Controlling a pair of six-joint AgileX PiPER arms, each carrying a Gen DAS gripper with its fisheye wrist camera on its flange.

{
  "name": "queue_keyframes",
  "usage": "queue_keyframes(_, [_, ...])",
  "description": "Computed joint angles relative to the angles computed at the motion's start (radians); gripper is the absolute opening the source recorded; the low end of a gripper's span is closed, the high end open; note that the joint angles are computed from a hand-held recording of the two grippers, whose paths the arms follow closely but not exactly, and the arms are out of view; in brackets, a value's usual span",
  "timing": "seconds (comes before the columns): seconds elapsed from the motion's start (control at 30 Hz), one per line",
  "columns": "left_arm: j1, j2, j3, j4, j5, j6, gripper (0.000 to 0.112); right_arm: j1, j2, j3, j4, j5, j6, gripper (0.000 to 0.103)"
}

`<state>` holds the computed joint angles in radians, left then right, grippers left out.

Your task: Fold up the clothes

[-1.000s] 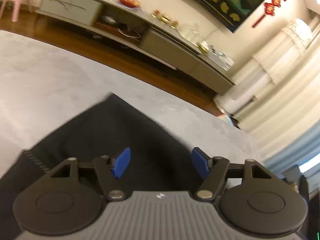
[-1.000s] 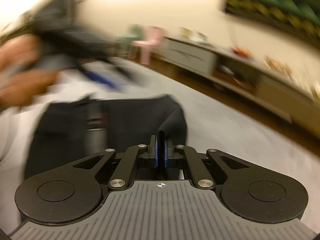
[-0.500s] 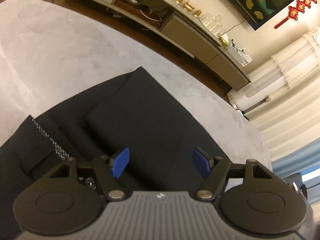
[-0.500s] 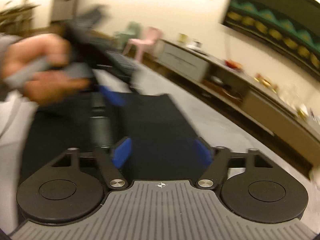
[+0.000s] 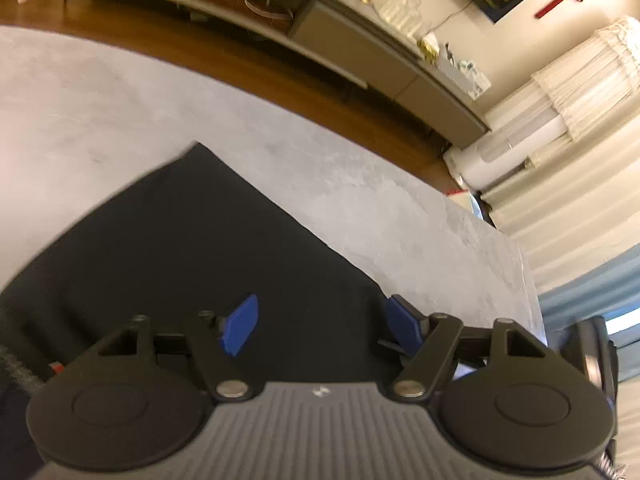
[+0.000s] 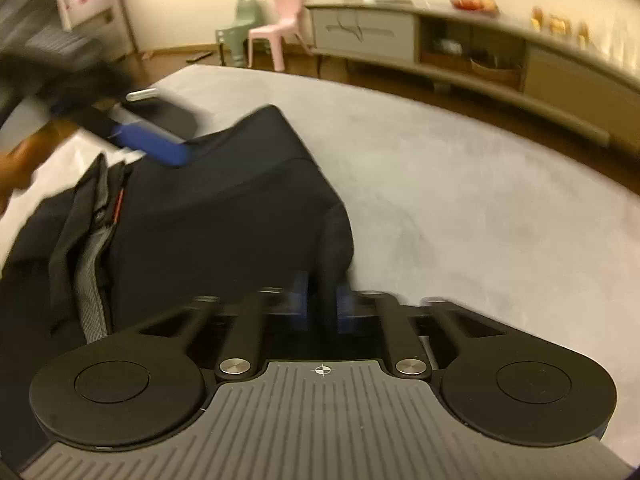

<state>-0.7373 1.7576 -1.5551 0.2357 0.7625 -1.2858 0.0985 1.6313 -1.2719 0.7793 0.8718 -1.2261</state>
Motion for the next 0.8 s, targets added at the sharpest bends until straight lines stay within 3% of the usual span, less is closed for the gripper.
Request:
queue_keyframes(0.13, [0.019, 0.082, -0.106, -0.031, 0.047, 0.052, 0.072, 0.052, -0.237, 0.206, 0.078, -0.084, -0.271, 0.0])
queue_keyframes(0.23, [0.014, 0.085, -0.097, -0.059, 0.068, 0.101, 0.071, 0.098, -0.371, 0.315, 0.089, -0.116, -0.385, 0.0])
queue_keyframes(0.3, [0.01, 0.078, -0.068, -0.076, 0.073, 0.12, 0.059, 0.104, -0.42, 0.357, 0.103, -0.124, -0.42, 0.0])
queue_keyframes(0.37, [0.003, 0.052, -0.006, -0.071, 0.05, 0.105, 0.031, 0.096, -0.431, 0.371, 0.119, -0.114, -0.419, 0.0])
queue_keyframes(0.43, [-0.017, 0.031, 0.02, -0.024, 0.037, 0.074, 0.021, 0.103, -0.421, 0.382, 0.128, -0.127, -0.419, 0.0])
queue_keyframes(0.5, [-0.053, 0.033, -0.003, 0.051, 0.069, 0.034, 0.018, 0.118, -0.425, 0.386, 0.101, -0.144, -0.369, 0.0])
queue_keyframes(0.53, [-0.063, 0.033, -0.012, 0.067, 0.079, 0.024, 0.017, 0.138, -0.433, 0.387, 0.075, -0.171, -0.332, 0.005])
queue_keyframes(0.57, [-0.07, 0.03, -0.016, 0.077, 0.084, 0.009, 0.017, 0.157, -0.446, 0.399, 0.059, -0.21, -0.31, 0.032])
queue_keyframes(0.6, [-0.071, 0.029, -0.023, 0.079, 0.089, 0.005, 0.017, 0.184, -0.453, 0.42, 0.054, -0.274, -0.302, 0.05])
queue_keyframes(0.63, [-0.074, 0.022, -0.019, 0.085, 0.088, -0.009, 0.017, 0.211, -0.446, 0.432, 0.042, -0.335, -0.292, 0.076])
queue_keyframes(0.67, [-0.077, 0.008, -0.007, 0.09, 0.08, -0.027, 0.017, 0.23, -0.436, 0.439, 0.02, -0.381, -0.278, 0.082])
queue_keyframes(0.7, [-0.083, 0.002, -0.007, 0.097, 0.082, -0.038, 0.017, 0.244, -0.419, 0.435, -0.025, -0.403, -0.239, 0.08])
queue_keyframes(0.73, [-0.088, -0.003, -0.008, 0.104, 0.085, -0.049, 0.017, 0.253, -0.391, 0.42, -0.084, -0.398, -0.183, 0.069])
queue_keyframes(0.77, [-0.089, -0.014, 0.001, 0.102, 0.081, -0.053, 0.018, 0.253, -0.369, 0.408, -0.113, -0.38, -0.145, 0.039])
queue_keyframes(0.8, [-0.089, -0.026, 0.011, 0.1, 0.077, -0.057, 0.018, 0.247, -0.356, 0.398, -0.121, -0.355, -0.121, 0.02])
